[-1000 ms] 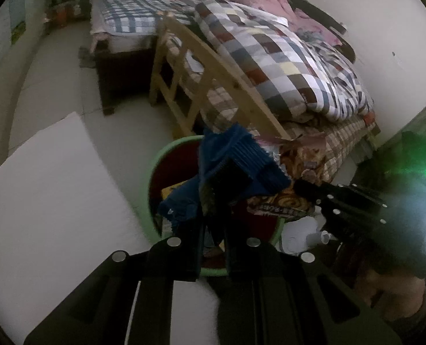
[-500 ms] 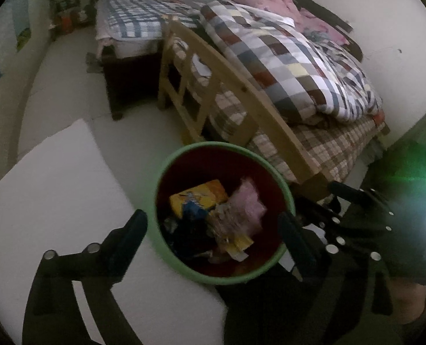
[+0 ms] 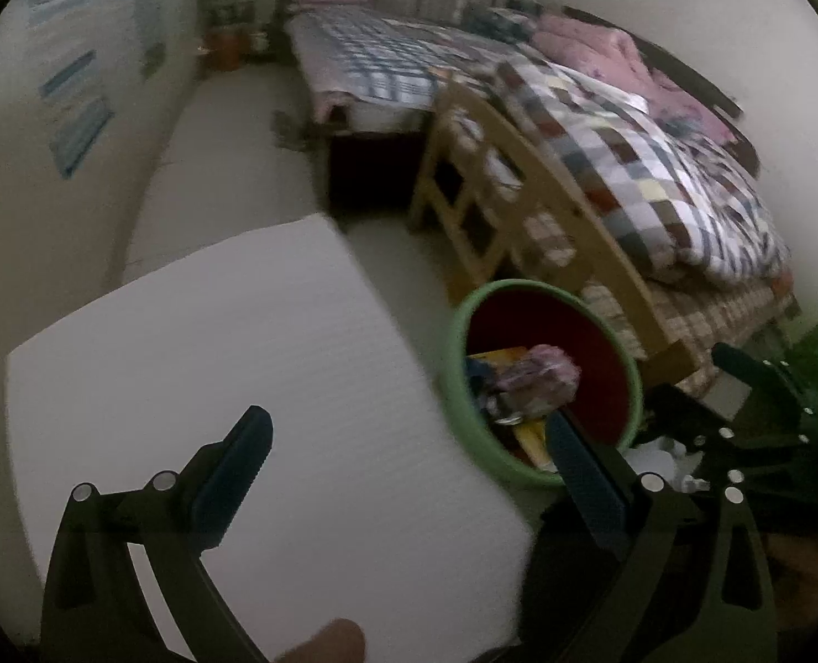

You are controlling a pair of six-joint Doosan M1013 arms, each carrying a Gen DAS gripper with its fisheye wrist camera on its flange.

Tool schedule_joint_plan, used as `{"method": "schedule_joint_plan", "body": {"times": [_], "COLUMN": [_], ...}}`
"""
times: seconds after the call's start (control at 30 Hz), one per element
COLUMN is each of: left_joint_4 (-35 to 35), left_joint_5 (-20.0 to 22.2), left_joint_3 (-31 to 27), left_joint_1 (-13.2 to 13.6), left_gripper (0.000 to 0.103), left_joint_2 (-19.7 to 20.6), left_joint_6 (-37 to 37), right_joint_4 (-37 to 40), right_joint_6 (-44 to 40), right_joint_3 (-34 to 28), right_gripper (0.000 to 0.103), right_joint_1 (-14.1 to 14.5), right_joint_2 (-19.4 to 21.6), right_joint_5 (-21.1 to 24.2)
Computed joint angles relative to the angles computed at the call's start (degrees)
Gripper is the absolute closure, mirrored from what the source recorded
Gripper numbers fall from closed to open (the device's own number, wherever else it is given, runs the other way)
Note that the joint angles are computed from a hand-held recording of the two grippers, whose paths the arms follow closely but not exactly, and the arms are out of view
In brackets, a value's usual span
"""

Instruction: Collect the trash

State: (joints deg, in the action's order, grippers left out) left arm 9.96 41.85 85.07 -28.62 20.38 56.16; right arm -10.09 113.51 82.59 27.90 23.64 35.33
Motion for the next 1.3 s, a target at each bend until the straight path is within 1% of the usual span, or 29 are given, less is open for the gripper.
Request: {"method": "schedule_joint_plan", "body": {"times": [0.07, 0.2, 0.3, 0.4, 0.53, 0.57, 0.6, 0.7, 0.77, 0.83, 0.97, 1.03, 1.17, 1.3], "left_joint_4": [4.3, 9.3, 14.7, 20.7, 28.4, 30.3, 31.1, 34.7, 37.6, 39.8, 41.6, 43.3, 45.4, 46.4], "left_joint_5": [-0.5, -1.0, -0.7, -0.8, -2.2, -2.0, -1.7, 0.3, 0.4, 0.1, 3.5, 4.9, 6.7, 8.0], "left_joint_3": [3.0, 8.1, 11.9, 16.0, 20.4, 21.4, 21.9, 23.5, 25.0, 26.1, 26.5, 27.0, 27.8, 28.4], "left_joint_1": [0.0, 0.4, 0.4, 0.0, -1.0, -1.3, -1.6, -2.7, -3.4, -4.0, -5.4, -6.1, -6.9, -7.7], "left_gripper": [0.008, 0.008, 0.008, 0.008, 0.008, 0.008, 0.008, 0.008, 0.008, 0.008, 0.008, 0.008, 0.008, 0.008], "left_joint_2": [-2.4, -6.3, -9.3, -12.7, -16.4, -17.2, -17.6, -18.8, -19.7, -20.4, -20.6, -21.1, -21.8, -22.0], "left_joint_6": [-5.0, -12.0, -18.9, -26.7, -35.8, -37.7, -38.7, -42.4, -45.2, -47.8, -47.1, -48.5, -52.5, -54.3], "right_joint_4": [-0.6, -1.2, -1.7, -2.0, -5.1, -7.1, -8.5, -15.6, -19.6, -20.5, -19.3, -19.9, -25.5, -28.6], "right_joint_6": [0.7, 1.9, 2.8, 3.2, 5.8, 7.4, 8.5, 15.4, 19.4, 20.6, 20.9, 21.8, 27.1, 30.2], "right_joint_3": [0.0, 0.3, 0.6, 1.0, 1.8, 2.1, 2.2, 2.8, 3.2, 3.5, 4.2, 5.1, 7.1, 7.9], "right_gripper": [0.005, 0.005, 0.005, 0.005, 0.005, 0.005, 0.005, 0.005, 0.005, 0.005, 0.005, 0.005, 0.005, 0.005], "right_joint_1": [1.3, 3.3, 4.9, 6.3, 8.3, 9.0, 9.4, 11.1, 11.9, 12.4, 12.8, 13.0, 13.8, 14.2], "right_joint_2": [-0.3, -0.7, -1.0, -1.4, -2.3, -2.4, -2.5, -2.9, -3.0, -3.1, -3.2, -3.7, -4.8, -5.2], "right_joint_5": [-0.6, -2.0, -3.2, -4.5, -6.8, -7.3, -7.5, -7.4, -7.1, -6.7, -6.6, -7.8, -9.7, -9.8]}}
